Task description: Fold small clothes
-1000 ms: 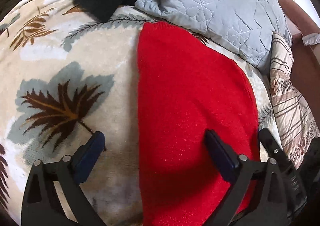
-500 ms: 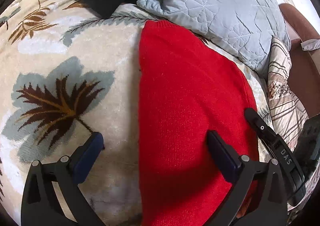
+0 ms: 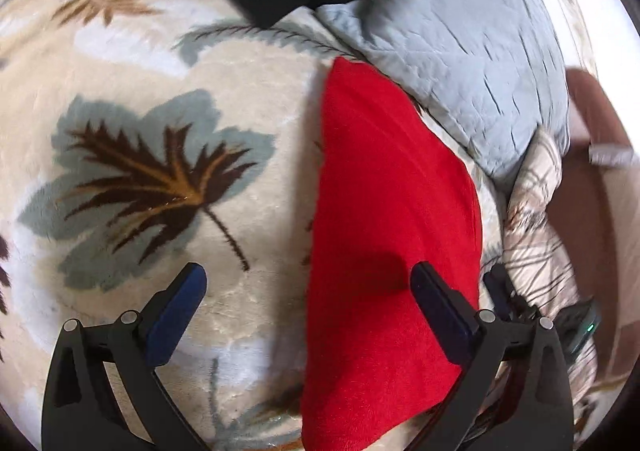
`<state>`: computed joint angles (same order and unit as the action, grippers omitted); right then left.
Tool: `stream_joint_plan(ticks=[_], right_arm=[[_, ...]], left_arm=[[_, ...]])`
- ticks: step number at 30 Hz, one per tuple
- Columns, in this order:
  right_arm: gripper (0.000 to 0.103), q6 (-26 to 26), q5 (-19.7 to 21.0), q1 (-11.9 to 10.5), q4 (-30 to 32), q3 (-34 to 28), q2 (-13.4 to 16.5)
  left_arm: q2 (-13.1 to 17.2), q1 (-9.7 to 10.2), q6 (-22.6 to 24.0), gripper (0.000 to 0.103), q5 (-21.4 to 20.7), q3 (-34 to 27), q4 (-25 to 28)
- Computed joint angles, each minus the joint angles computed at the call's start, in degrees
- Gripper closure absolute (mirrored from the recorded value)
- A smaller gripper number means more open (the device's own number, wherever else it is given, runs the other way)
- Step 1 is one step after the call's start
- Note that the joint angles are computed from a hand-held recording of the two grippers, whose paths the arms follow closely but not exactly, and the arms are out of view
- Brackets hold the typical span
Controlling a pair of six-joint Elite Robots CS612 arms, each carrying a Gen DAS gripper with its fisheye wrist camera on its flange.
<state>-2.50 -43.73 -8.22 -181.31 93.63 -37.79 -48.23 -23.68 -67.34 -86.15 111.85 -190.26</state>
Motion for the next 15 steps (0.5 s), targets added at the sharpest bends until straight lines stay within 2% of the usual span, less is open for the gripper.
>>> stream_joint_plan(ticks=[3,5,8,9,10,12,14,15], right_arm=[[0.071,-1.89,1.22,0.35,1.77,-0.13,-0.09],[0.064,-4.84,2.37,1.00,4.79,-0.85,-0.03],[0.062,-7.46,1.81,2.01,9.22,-2.12,0.22],[0.070,-8.18,2.13,2.23,9.92,-2.48,0.44],[0.084,-8.83,1.97,2.43,8.58,-2.44,0.60],[0.085,-9.85,2.02,2.49,5.73,-1.94,0.47],[0.092,-6.99,3.51,1.93,0.78,-1.53,0.64],[0.096,-5.92,2.51,1.83,-1.01,-1.43,0.67]], left_arm=[[0.58,0.61,-0.86,0.001,-2.01,-0.83,0.82],[0.91,0.73,0.35,0.001,-2.74,-2.13,2.90],[1.41,0.90,3.04,0.001,-4.07,-4.61,6.94],[1.37,0.90,3.64,0.001,-4.01,-5.01,8.07],[1.38,0.87,4.27,0.001,-3.90,-5.61,9.35],[1.55,0.81,4.79,0.001,-3.55,-6.30,9.57],[1.80,0.78,4.39,0.001,-3.02,-6.69,9.64],[1.97,0.80,4.33,0.000,-2.99,-6.91,10.06]])
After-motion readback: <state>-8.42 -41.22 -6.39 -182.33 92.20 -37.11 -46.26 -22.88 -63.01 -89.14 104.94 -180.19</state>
